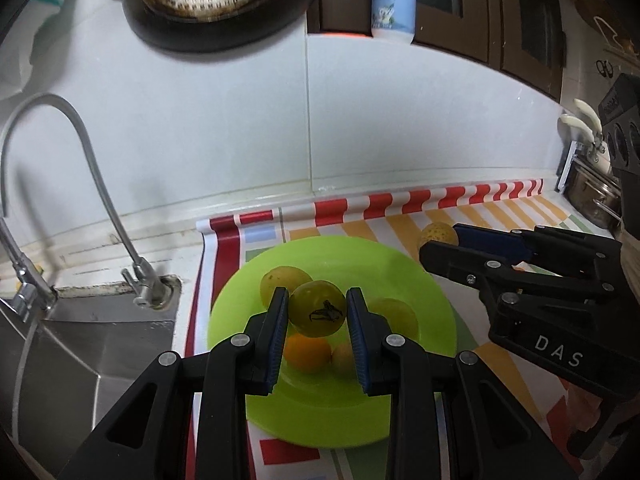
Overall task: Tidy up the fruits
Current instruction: 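Carry the yellow fruit with the right gripper over the lime-green plate, then open the right gripper to drop the yellow fruit onto the plate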
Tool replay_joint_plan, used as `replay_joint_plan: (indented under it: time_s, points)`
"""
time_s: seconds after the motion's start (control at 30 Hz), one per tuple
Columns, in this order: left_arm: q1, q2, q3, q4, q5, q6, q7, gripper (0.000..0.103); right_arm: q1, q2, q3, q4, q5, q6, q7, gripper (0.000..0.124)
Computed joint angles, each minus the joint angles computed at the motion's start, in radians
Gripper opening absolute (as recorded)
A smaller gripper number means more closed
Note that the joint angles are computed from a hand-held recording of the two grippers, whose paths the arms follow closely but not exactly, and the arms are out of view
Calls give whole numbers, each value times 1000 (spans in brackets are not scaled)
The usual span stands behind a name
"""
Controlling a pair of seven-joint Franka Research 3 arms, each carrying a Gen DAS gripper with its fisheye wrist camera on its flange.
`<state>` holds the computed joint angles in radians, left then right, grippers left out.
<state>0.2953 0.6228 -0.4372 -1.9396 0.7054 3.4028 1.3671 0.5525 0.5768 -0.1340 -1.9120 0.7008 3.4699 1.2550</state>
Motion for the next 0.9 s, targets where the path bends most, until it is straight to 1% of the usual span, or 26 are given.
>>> replay_joint_plan:
  time_s: [0.1,0.27,0.33,0.37,0.4,0.43,0.53,0.57,0.6,0.67,0.7,0.8,0.9]
  points:
    - [0,29,-10,31,0,-25,12,29,-24,28,11,33,-21,-25,12,30]
    - [31,64,-62,59,-26,-72,64,30,-20,64,-9,75,-50,-55,45,30]
    - [30,65,-64,59,-51,-75,84,33,-13,69,-20,79,-58,-55,58,30]
    - [21,59,-55,55,-67,-71,88,36,-8,70,-26,80,-59,-56,64,30]
    - [22,57,-55,51,-76,-68,93,36,-7,70,-29,79,-62,-57,70,30]
    - [18,51,-50,46,-85,-63,96,36,2,68,-39,77,-59,-61,76,31]
    - [-18,19,-1,20,-109,-34,89,37,8,54,-42,56,-63,-49,90,31]
    - [-22,7,8,7,-111,-24,83,40,19,48,-52,46,-58,-45,89,31]
    - [-26,-5,17,-5,-111,-14,75,42,20,39,-49,35,-59,-39,88,31]
    - [-40,-28,40,-29,-109,8,58,43,23,20,-43,7,-53,-25,84,31]
    - [-58,-48,64,-49,-114,24,46,43,26,10,-42,-7,-47,-17,79,32]
    - [-70,-85,87,-89,-96,52,7,46,47,-20,-46,-49,-13,9,56,37]
    - [-100,-127,128,-132,-84,86,-28,49,55,-55,-30,-95,30,47,23,38]
